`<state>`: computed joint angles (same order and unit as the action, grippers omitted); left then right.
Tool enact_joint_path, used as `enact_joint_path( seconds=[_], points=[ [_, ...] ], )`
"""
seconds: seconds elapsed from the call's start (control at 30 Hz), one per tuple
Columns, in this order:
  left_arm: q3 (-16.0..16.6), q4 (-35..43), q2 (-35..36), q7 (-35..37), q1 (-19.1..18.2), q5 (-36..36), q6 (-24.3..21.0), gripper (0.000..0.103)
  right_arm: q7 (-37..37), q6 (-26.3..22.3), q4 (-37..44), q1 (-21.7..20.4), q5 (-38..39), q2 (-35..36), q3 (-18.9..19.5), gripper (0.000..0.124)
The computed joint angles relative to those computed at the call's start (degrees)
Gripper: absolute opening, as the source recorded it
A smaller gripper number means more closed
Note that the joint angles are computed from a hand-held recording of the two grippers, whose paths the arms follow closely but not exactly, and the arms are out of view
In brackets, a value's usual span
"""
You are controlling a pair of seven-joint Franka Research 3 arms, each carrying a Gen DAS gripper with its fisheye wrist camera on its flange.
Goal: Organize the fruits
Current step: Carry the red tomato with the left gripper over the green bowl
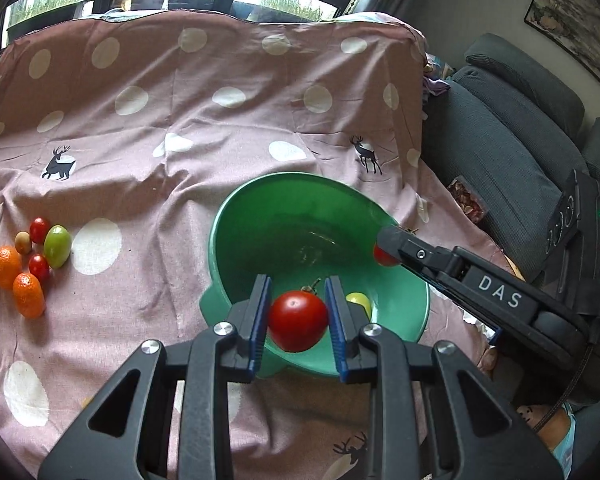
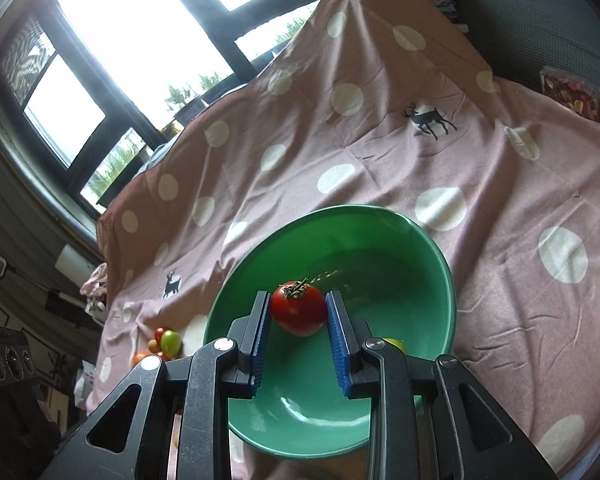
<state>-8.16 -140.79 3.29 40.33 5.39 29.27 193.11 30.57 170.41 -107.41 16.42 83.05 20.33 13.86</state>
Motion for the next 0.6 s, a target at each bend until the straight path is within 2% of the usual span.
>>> enact_joint_path(
  seconds=[0.23,0.33,0.47,0.6],
  points=[
    [-2.12,1.62,1.82,-1.57,2.25,1.9,-0.46,0.027,3.33,2.04,-0.1,0.11,-3.36,0.48,0.07,0.03],
    [-1.97,1.63,2.02,-0.82,1.8,1.04,-0.39,0.027,4.48,2.3,-0.15,-0.15,-4.55,0.61,0.35,0.03],
    [-4.87,2.56,3.09,-3.4,5.16,4.28,0.24,0.027,6.22,2.92,-0.33,-0.32,-6.52,0.76,0.72,0.03],
    [-4.08,3.06,3.78,-2.83,3.95,3.66,0.46,0.027,7.63,3.57,-0.55,-0.68,-7.95,0.83,1.17,0.03]
  ],
)
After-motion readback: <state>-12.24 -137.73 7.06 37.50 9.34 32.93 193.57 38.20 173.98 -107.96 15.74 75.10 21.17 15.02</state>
